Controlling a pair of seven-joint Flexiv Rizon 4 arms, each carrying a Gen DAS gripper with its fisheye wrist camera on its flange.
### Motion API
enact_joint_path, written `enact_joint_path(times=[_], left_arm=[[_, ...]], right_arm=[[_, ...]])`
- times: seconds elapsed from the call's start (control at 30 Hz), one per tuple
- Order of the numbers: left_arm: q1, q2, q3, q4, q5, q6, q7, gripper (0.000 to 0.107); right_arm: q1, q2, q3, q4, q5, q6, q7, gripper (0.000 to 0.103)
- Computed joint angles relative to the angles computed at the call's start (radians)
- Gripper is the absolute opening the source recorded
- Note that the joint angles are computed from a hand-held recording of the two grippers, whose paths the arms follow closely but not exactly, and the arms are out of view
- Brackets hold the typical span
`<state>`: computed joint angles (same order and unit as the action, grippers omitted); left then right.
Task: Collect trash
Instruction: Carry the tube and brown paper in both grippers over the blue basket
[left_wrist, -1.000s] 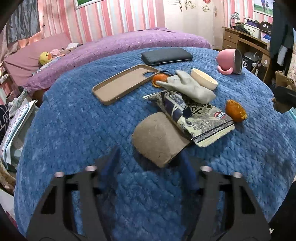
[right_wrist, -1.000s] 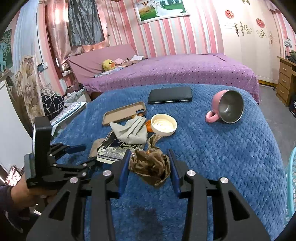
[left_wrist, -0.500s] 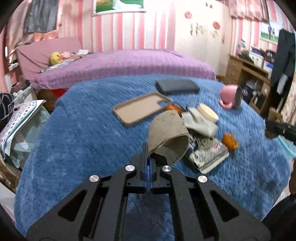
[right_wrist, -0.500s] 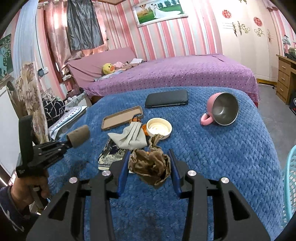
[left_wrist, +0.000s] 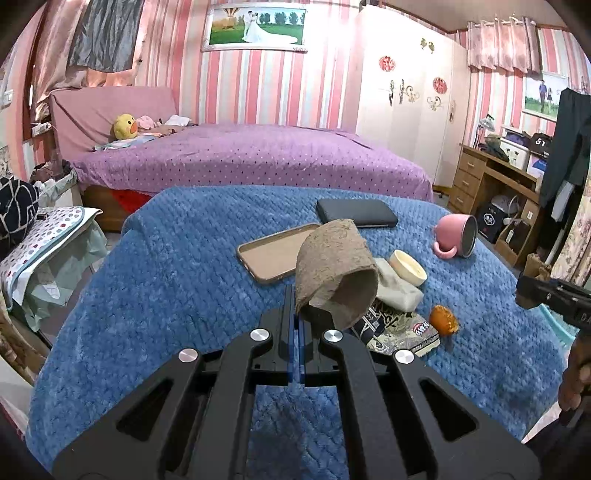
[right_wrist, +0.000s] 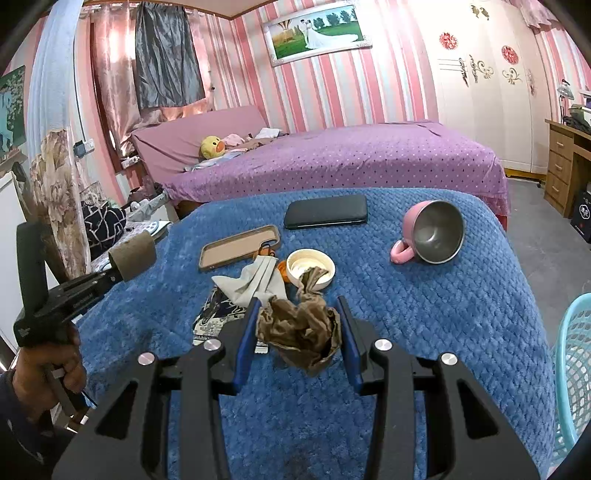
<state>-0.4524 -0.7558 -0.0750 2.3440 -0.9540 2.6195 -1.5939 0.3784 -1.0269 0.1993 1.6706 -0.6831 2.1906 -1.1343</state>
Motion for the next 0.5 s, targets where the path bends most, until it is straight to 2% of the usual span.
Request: enact_joint_path(times=[0.5], left_arm=[[-0.002,0.001,-0.003,0.002,0.001,0.026,-0.012,0.0]], right_arm=[[0.02,0.004,-0.011,0.004,0.05,0.004,-0.031,0.04]])
